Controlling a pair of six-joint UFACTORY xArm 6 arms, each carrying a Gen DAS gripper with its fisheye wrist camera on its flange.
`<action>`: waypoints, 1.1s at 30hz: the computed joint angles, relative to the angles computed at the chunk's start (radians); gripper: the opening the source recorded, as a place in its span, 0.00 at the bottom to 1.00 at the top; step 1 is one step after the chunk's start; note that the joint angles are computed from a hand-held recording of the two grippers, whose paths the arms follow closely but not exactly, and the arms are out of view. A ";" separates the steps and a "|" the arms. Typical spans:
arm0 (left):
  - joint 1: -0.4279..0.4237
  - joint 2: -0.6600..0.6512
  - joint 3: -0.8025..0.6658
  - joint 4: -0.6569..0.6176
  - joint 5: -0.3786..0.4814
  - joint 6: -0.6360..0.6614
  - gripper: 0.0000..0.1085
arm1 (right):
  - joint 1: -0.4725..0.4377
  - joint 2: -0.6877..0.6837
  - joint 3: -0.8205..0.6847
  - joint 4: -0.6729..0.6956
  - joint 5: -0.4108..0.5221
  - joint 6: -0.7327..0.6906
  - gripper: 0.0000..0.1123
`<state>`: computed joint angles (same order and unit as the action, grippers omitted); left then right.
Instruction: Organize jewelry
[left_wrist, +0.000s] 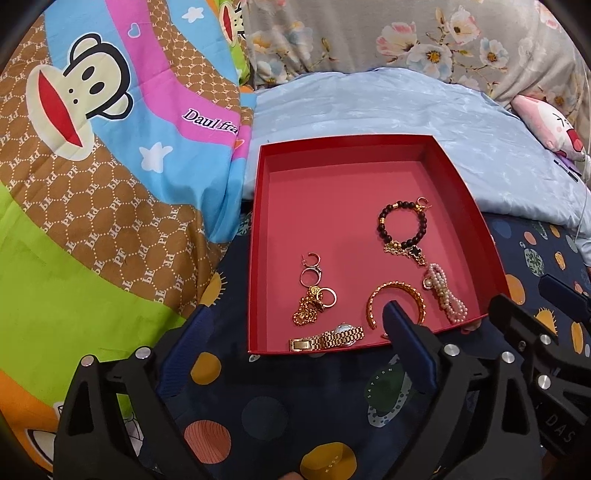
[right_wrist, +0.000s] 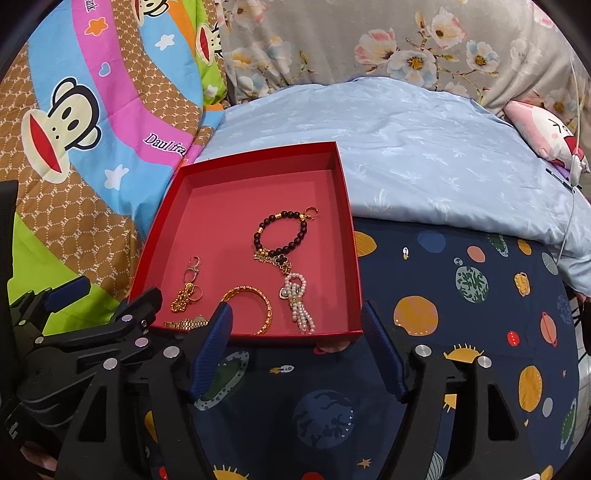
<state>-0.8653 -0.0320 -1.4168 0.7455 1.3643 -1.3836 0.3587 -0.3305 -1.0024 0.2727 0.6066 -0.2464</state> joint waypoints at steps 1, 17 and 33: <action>0.000 0.002 -0.003 -0.003 0.005 -0.001 0.84 | -0.001 0.001 -0.002 -0.005 0.004 0.004 0.63; -0.003 0.022 -0.030 -0.027 0.053 0.005 0.88 | 0.000 -0.001 -0.002 -0.062 0.012 0.055 0.69; -0.014 0.016 -0.028 -0.036 0.069 -0.026 0.88 | 0.001 -0.019 0.012 -0.076 0.021 0.056 0.70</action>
